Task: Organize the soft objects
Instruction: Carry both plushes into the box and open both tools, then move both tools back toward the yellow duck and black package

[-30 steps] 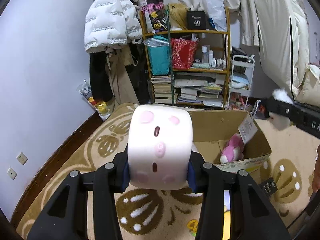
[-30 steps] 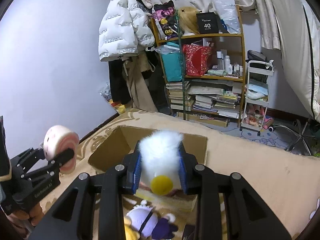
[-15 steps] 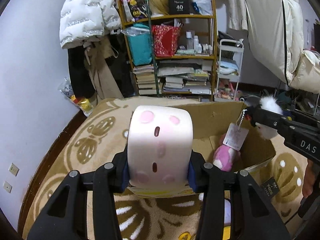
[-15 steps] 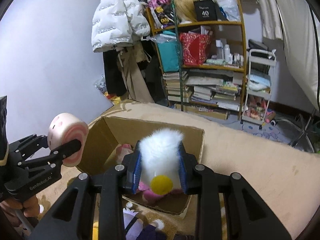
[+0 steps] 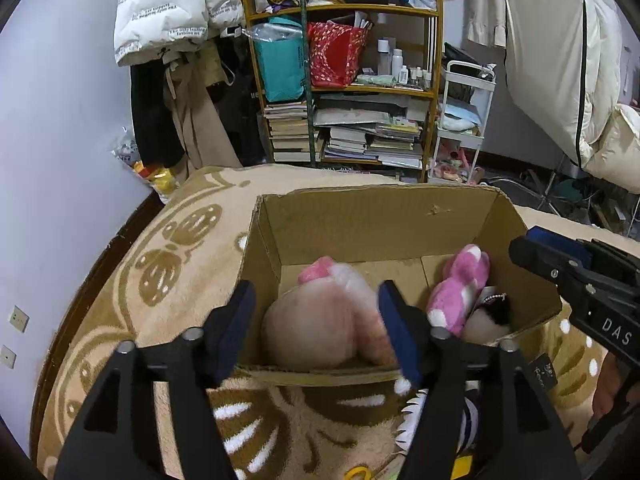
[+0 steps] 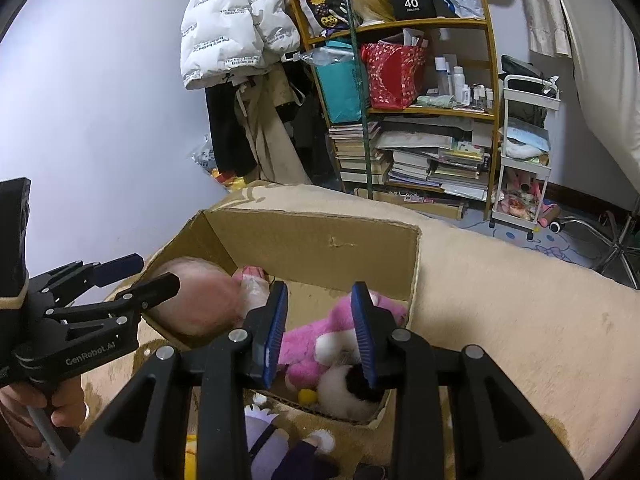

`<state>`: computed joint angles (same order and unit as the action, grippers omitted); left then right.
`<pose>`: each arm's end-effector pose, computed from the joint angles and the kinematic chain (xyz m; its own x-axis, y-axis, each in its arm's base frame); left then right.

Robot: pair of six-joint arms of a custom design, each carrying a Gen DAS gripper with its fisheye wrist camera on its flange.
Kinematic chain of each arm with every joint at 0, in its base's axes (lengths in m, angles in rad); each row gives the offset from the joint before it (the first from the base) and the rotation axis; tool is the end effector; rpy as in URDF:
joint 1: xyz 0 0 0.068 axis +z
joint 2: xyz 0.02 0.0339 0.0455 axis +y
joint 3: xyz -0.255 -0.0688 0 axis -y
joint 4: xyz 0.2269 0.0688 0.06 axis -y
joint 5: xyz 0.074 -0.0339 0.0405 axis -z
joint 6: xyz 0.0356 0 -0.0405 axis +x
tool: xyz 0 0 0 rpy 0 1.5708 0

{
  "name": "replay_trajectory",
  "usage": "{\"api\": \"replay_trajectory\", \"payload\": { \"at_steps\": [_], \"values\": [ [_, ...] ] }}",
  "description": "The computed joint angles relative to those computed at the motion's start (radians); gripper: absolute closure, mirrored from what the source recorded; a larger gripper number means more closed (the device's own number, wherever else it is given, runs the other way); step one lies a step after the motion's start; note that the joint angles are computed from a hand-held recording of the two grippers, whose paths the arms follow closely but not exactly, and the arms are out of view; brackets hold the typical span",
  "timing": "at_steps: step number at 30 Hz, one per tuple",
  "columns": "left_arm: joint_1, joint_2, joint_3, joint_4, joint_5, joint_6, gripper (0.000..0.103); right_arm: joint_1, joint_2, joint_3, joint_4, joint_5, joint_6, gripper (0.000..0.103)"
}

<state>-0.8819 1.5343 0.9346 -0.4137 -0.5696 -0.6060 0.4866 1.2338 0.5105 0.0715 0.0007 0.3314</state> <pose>0.1972 -0.2092 0.2016 -0.7104 0.1081 -0.6955 0.0780 0.9941 0.0749 0.2056 0.1088 0.1825 -0.6590 0.0195 -0.7519 -0.2672 0.9284 0.2583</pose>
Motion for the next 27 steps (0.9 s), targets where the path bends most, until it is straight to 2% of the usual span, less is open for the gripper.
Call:
{"api": "replay_trajectory", "payload": {
  "at_steps": [2, 4, 6, 8, 10, 14, 21, 23, 27],
  "values": [
    [-0.001, -0.01, -0.007, -0.001, -0.006, -0.014, 0.028, 0.008, -0.006, -0.002, -0.007, 0.008, 0.003, 0.06],
    [-0.006, -0.011, -0.006, -0.014, -0.005, -0.029, 0.024, 0.015, -0.016, -0.006, -0.012, 0.013, 0.01, 0.057],
    [-0.014, -0.012, -0.004, -0.037, -0.006, -0.043, 0.022, 0.019, -0.016, -0.001, -0.019, 0.024, 0.009, 0.053],
    [-0.027, -0.011, 0.002, -0.067, -0.015, -0.061, 0.02, 0.027, -0.033, -0.004, -0.034, 0.037, 0.015, 0.042],
    [-0.042, -0.011, 0.013, -0.113, -0.015, -0.088, 0.018, 0.039, -0.072, -0.008, -0.065, 0.059, 0.03, 0.04],
    [-0.072, -0.036, 0.026, -0.192, 0.004, -0.14, 0.018, 0.055, -0.169, -0.016, -0.144, 0.092, 0.052, 0.023],
    [-0.201, -0.093, 0.042, -0.329, -0.067, -0.282, 0.005, 0.073, -0.343, -0.049, -0.291, 0.111, 0.096, 0.01],
    [-0.229, -0.106, 0.032, -0.343, -0.059, -0.325, 0.003, 0.071, -0.396, -0.063, -0.344, 0.111, 0.107, 0.005],
    [-0.287, -0.096, 0.024, -0.382, -0.034, -0.401, 0.003, 0.085, -0.466, -0.076, -0.435, 0.132, 0.129, 0.004]
  ]
}}
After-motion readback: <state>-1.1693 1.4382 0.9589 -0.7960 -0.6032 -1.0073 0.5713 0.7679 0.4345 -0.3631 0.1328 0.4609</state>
